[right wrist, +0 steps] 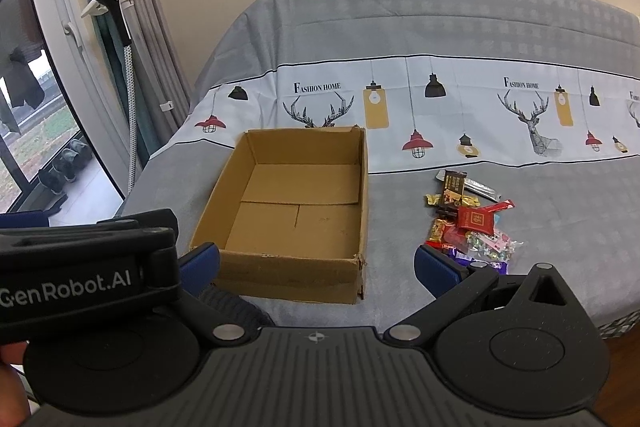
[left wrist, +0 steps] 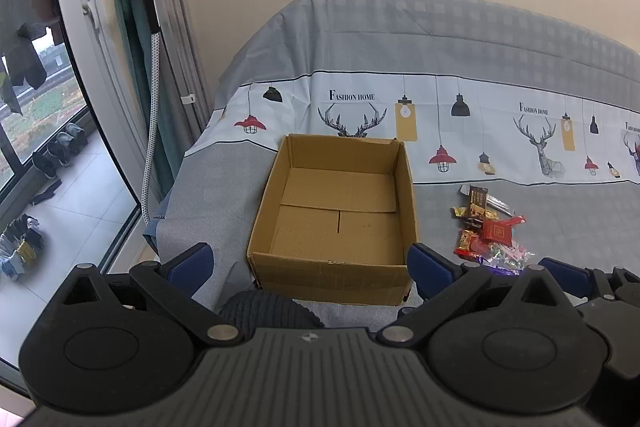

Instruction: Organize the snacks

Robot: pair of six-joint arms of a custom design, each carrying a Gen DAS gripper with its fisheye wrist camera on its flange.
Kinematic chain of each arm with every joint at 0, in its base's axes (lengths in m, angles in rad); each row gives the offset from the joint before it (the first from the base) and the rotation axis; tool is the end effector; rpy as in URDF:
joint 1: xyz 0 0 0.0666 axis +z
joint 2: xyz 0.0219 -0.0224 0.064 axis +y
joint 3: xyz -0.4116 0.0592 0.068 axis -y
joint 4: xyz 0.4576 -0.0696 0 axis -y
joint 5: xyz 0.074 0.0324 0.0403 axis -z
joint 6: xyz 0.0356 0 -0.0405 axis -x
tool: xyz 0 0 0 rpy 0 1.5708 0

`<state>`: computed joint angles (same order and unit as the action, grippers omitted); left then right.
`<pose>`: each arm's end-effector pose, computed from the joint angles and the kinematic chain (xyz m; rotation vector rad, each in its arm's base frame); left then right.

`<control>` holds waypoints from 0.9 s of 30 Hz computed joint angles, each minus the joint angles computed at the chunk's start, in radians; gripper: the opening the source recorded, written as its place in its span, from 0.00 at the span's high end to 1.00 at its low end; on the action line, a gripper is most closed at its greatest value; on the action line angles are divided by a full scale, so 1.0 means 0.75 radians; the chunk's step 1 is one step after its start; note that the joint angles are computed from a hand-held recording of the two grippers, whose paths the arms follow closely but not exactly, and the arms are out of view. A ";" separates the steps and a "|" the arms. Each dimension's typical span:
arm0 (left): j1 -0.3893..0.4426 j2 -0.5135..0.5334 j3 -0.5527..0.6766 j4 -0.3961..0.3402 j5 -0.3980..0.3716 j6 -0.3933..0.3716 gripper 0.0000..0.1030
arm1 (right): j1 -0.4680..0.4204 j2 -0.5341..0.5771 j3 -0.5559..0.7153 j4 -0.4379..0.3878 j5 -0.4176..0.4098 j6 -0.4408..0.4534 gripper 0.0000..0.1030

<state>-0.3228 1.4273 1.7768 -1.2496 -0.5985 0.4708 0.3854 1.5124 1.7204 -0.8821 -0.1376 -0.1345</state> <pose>0.5035 -0.1477 0.6233 -0.4140 2.2608 0.3424 0.5531 0.2292 0.5716 -0.3590 2.2449 0.4322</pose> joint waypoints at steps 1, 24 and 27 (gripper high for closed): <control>0.000 0.001 0.002 0.000 -0.001 -0.002 0.00 | -0.001 0.000 0.001 0.001 -0.001 0.000 0.00; -0.001 -0.014 -0.025 0.009 -0.002 0.011 0.00 | 0.004 0.005 0.011 -0.024 0.001 0.014 0.00; 0.003 -0.022 -0.037 0.018 0.007 0.015 0.00 | 0.008 0.005 0.012 -0.026 0.009 0.019 0.00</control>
